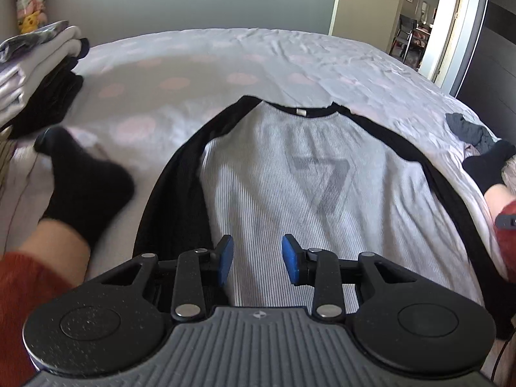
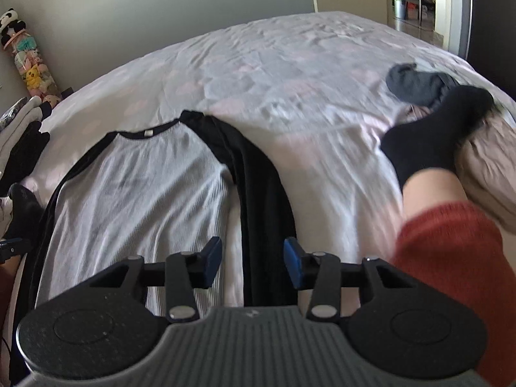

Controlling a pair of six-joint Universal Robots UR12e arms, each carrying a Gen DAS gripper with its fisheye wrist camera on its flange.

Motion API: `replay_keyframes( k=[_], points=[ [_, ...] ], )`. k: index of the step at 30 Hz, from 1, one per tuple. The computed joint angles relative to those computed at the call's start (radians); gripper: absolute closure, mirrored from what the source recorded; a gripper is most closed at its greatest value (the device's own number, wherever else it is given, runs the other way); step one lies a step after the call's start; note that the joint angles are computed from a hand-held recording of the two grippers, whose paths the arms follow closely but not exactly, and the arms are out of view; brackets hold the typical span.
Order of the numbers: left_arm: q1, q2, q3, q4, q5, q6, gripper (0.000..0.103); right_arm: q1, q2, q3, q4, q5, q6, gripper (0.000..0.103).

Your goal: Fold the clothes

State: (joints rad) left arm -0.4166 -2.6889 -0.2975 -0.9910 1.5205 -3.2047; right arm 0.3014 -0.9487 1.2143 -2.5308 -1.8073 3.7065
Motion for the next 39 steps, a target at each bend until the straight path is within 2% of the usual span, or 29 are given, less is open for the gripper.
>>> replay_keyframes(
  k=[1, 5, 7, 9, 11, 12, 13, 14, 17, 21, 23, 25, 28, 30, 33, 35, 39],
  points=[
    [-0.002, 0.046, -0.093, 0.049, 0.003, -0.001, 0.064, 0.007, -0.013, 0.02, 0.008, -0.001, 0.007, 0.057],
    [0.001, 0.163, -0.349, 0.213, -0.041, -0.003, 0.064, 0.037, -0.056, 0.084, 0.052, -0.017, 0.015, 0.057],
    [0.001, 0.186, -0.4, 0.238, -0.041, 0.005, 0.064, 0.048, -0.064, 0.094, 0.094, -0.052, 0.0, 0.057],
    [0.001, 0.199, -0.43, 0.245, -0.033, 0.01, 0.064, 0.046, -0.07, 0.099, 0.12, -0.037, 0.008, 0.057],
    [0.002, 0.206, -0.441, 0.253, -0.028, -0.003, 0.064, 0.046, -0.062, 0.076, 0.192, -0.041, 0.005, 0.059],
    [0.003, 0.21, -0.447, 0.258, -0.026, -0.011, 0.064, 0.047, -0.055, 0.06, 0.238, -0.049, 0.007, 0.064],
    [0.005, 0.215, -0.458, 0.271, -0.03, -0.018, 0.064, 0.048, -0.049, 0.048, 0.271, -0.052, 0.01, 0.087],
    [0.007, 0.221, -0.47, 0.287, -0.035, -0.026, 0.064, 0.049, -0.047, 0.046, 0.279, -0.053, 0.009, 0.098],
    [0.011, 0.229, -0.49, 0.308, -0.042, -0.046, 0.064, 0.056, -0.056, 0.063, 0.235, -0.101, -0.001, 0.097],
    [0.012, 0.221, -0.478, 0.298, -0.042, -0.059, 0.064, 0.049, -0.054, 0.04, 0.305, -0.196, 0.04, 0.095],
    [0.013, 0.219, -0.474, 0.306, -0.048, -0.068, 0.064, 0.039, -0.047, 0.026, 0.354, -0.196, 0.036, 0.091],
    [0.013, 0.217, -0.473, 0.312, -0.046, -0.072, 0.064, 0.041, -0.053, 0.036, 0.338, -0.204, 0.026, 0.087],
    [0.013, 0.214, -0.468, 0.303, -0.039, -0.076, 0.064, 0.051, -0.065, 0.054, 0.292, -0.209, -0.001, 0.087],
    [0.013, 0.211, -0.464, 0.291, -0.041, -0.079, 0.064, 0.065, -0.07, 0.059, 0.25, -0.201, -0.051, 0.085],
    [0.012, 0.207, -0.458, 0.284, -0.044, -0.081, 0.064, 0.089, -0.067, 0.06, 0.206, -0.213, -0.116, 0.076],
    [0.012, 0.207, -0.459, 0.284, -0.048, -0.079, 0.064, 0.093, -0.064, 0.058, 0.205, -0.164, -0.165, 0.076],
    [0.012, 0.213, -0.47, 0.293, -0.048, -0.085, 0.064, 0.103, -0.058, 0.046, 0.228, -0.143, -0.222, 0.073]
  ],
)
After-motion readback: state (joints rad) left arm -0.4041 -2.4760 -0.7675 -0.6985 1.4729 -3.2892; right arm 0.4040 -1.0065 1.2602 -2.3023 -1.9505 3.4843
